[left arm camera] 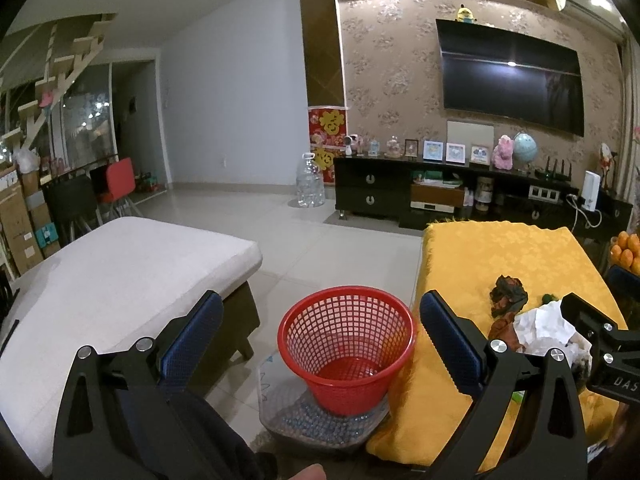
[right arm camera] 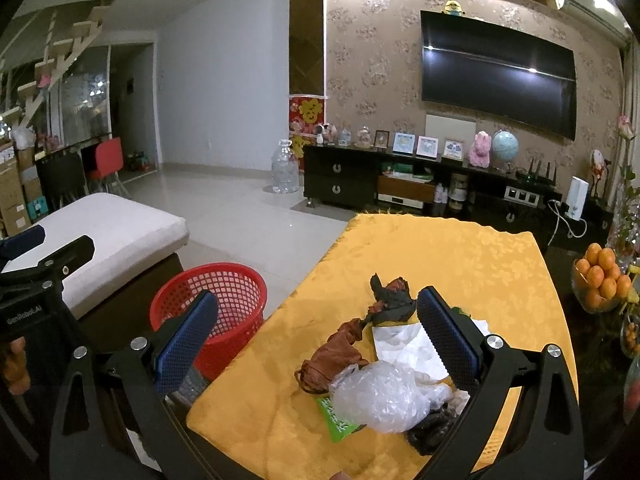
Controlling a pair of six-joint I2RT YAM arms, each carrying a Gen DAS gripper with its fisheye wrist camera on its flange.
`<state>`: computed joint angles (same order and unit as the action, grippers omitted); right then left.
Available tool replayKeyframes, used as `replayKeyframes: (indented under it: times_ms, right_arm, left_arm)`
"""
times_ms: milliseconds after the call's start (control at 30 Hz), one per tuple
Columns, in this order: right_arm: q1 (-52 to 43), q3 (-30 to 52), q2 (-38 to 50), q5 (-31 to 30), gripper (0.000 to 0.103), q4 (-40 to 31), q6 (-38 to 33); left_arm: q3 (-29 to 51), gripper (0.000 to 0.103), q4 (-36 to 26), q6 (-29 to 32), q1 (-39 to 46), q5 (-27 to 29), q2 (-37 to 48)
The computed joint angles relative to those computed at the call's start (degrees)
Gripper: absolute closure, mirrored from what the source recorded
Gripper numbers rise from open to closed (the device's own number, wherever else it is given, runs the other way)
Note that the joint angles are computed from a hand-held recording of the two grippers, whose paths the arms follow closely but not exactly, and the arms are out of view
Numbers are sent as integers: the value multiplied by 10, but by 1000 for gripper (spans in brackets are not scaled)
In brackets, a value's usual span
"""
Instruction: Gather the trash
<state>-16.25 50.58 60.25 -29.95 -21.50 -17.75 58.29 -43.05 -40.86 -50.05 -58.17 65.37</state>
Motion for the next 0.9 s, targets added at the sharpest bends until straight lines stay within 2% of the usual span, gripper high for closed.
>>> replayKeyframes:
  times_ms: [900]
  right_arm:
    - [0, -7, -1, -2, 7, 5, -3]
  left_arm:
    - [-2, 8, -5, -10, -5, -1, 9]
